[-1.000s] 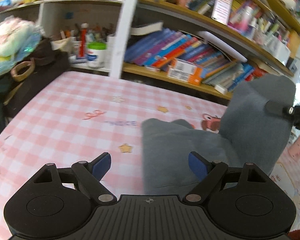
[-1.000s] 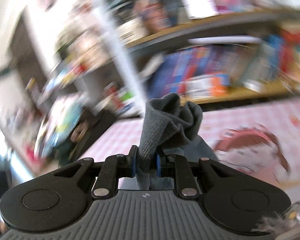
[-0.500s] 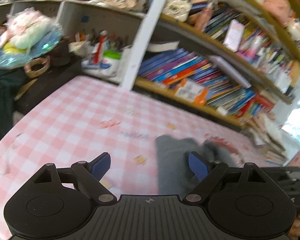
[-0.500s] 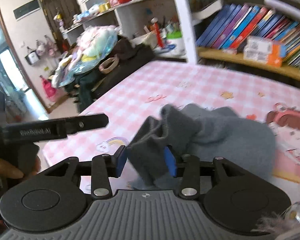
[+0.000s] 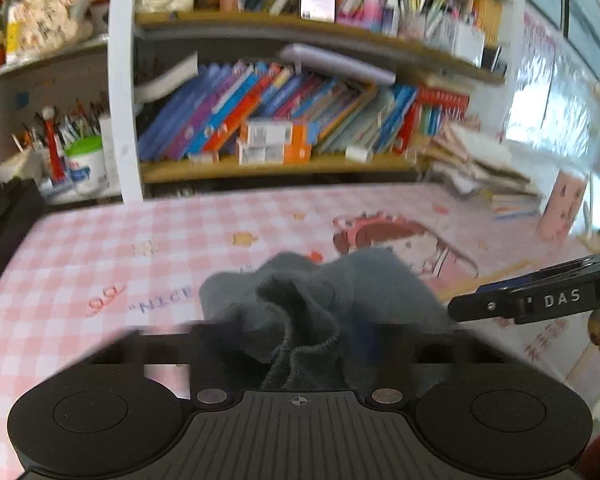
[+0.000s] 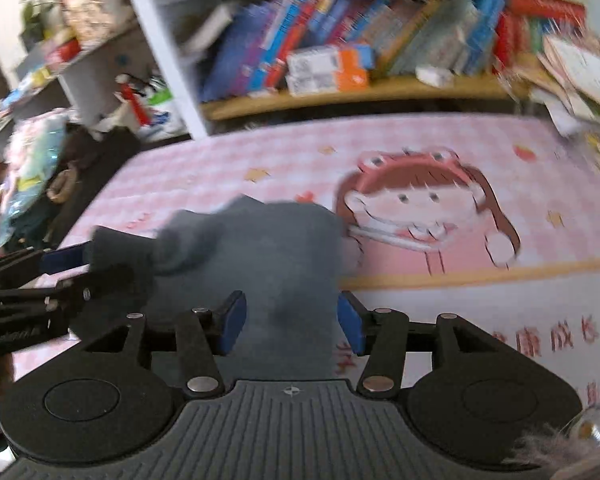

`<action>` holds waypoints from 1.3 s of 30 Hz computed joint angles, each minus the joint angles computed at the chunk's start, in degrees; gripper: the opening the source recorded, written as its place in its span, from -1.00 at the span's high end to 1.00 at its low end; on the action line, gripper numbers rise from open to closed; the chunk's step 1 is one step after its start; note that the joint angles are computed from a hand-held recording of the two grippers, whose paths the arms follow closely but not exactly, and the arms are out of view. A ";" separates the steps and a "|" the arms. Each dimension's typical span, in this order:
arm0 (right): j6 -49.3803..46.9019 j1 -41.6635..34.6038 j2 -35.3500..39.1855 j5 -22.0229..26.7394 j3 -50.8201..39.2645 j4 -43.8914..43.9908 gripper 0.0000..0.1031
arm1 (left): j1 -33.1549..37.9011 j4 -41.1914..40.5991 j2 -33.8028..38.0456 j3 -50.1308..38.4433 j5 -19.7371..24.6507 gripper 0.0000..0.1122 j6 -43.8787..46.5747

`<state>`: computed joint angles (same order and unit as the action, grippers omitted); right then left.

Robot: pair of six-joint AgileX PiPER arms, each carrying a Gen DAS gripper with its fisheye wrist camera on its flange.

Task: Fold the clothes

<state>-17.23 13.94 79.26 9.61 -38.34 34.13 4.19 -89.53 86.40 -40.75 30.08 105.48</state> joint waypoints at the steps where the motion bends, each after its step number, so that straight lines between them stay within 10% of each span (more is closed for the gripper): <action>1: -3.10 -0.66 0.65 0.43 0.12 3.47 0.06 | 1.20 -0.10 0.15 0.01 1.68 0.90 -0.76; 4: -12.12 -2.18 2.49 2.13 0.03 12.78 0.05 | 8.49 -4.72 -2.40 2.05 10.84 0.92 -1.48; 13: -21.54 -1.52 8.64 5.82 -3.68 20.82 -0.09 | 14.05 3.53 11.87 -3.81 10.11 0.60 -21.51; 17: -23.38 -2.05 9.34 6.36 -4.03 22.52 -0.10 | 17.56 -0.27 10.30 -1.72 13.13 -0.30 -21.41; 23: -26.44 -2.92 10.22 7.57 -4.76 25.07 -0.11 | 18.73 3.76 12.79 -3.63 15.39 -0.25 -31.62; 30: -27.47 -3.59 11.08 8.58 -5.64 25.68 -0.11 | 17.98 2.65 10.95 -2.79 17.09 0.84 -29.35; 39: -29.55 -3.32 11.57 8.74 -5.66 27.88 -0.14 | 16.87 6.32 14.91 -5.09 14.13 0.74 -33.06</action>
<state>-46.78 10.62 90.83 18.36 -44.00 62.01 21.07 -83.21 101.31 -45.84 44.21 72.43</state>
